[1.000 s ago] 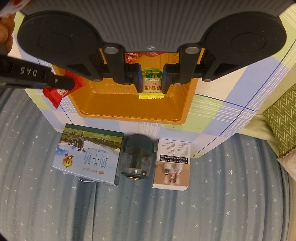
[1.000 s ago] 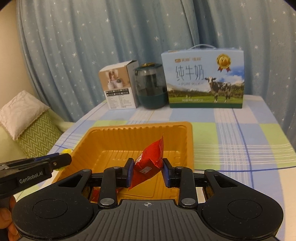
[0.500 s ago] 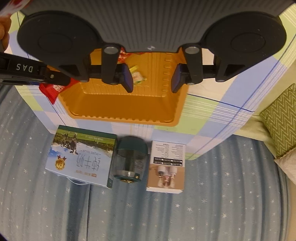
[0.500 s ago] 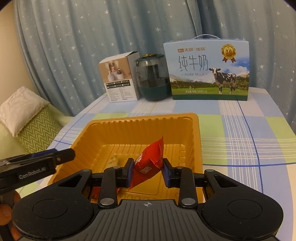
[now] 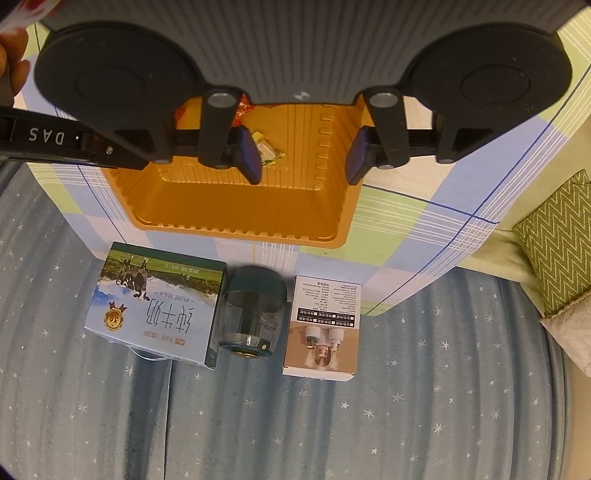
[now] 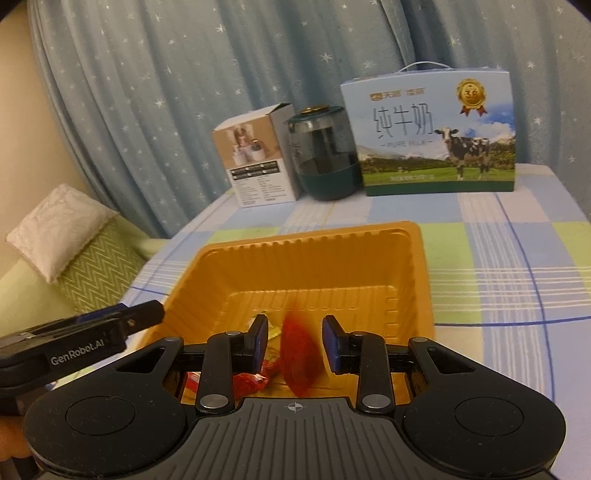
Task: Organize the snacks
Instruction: 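Open both tools to release the snacks into the orange tray, then move both tools back toward the remaining snacks beside the tray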
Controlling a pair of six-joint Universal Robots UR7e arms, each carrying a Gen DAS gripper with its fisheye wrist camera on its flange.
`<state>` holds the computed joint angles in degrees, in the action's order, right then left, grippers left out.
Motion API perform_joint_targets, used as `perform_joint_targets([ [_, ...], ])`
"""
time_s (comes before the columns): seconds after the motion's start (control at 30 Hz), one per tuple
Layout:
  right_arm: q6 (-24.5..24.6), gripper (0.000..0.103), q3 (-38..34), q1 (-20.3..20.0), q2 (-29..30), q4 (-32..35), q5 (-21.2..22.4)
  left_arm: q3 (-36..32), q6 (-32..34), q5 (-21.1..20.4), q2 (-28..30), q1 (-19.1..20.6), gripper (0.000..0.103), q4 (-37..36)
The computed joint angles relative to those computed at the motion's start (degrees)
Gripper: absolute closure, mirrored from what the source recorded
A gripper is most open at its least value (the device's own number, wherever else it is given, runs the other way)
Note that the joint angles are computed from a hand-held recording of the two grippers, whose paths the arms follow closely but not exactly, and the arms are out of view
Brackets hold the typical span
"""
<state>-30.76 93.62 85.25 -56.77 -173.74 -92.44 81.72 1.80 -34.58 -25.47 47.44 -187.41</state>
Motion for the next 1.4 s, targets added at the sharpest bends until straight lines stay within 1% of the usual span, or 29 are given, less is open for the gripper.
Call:
perform_joint_targets([
  [0.03,0.15,0.037,0.26,-0.1,-0.03,-1.04,0.39,0.19,-0.1,-0.09,-0.14,0.03,0.055,0.02],
  [0.07,0.52,0.034,0.5,-0.23,-0.11,-2.02,0.96,0.32,-0.14,-0.13,-0.22,0.04,0.055,-0.02],
  [0.27,2.07,0.034,0.44,-0.45,-0.34,-4.06,0.87,0.39,0.01,0.04,-0.2,0.02,0.054,-0.33],
  [0.73,1.29,0.034,1.67,-0.63,-0.83,-7.48,1.05,0.66,1.04,0.29,-0.1,-0.16,0.054,-1.23],
  [0.87,0.75,0.034,2.86,-0.79,-1.62,-9.74,1.54,1.46,2.55,0.55,-0.25,-0.66,0.051,-2.96],
  [1.03,1.07,0.034,5.0,-1.08,-3.3,-12.68,2.22,3.62,3.14,0.52,-1.14,-1.68,0.051,-4.32],
  [1.23,1.09,0.034,9.24,-1.56,-6.7,-14.71,2.51,6.73,1.89,0.31,-2.15,-3.08,0.051,-4.61],
  [1.4,0.83,0.034,13.93,-2.4,-10.42,-16.73,2.05,11.24,-1.39,-0.58,-3.8,-4.71,0.051,-3.32],
])
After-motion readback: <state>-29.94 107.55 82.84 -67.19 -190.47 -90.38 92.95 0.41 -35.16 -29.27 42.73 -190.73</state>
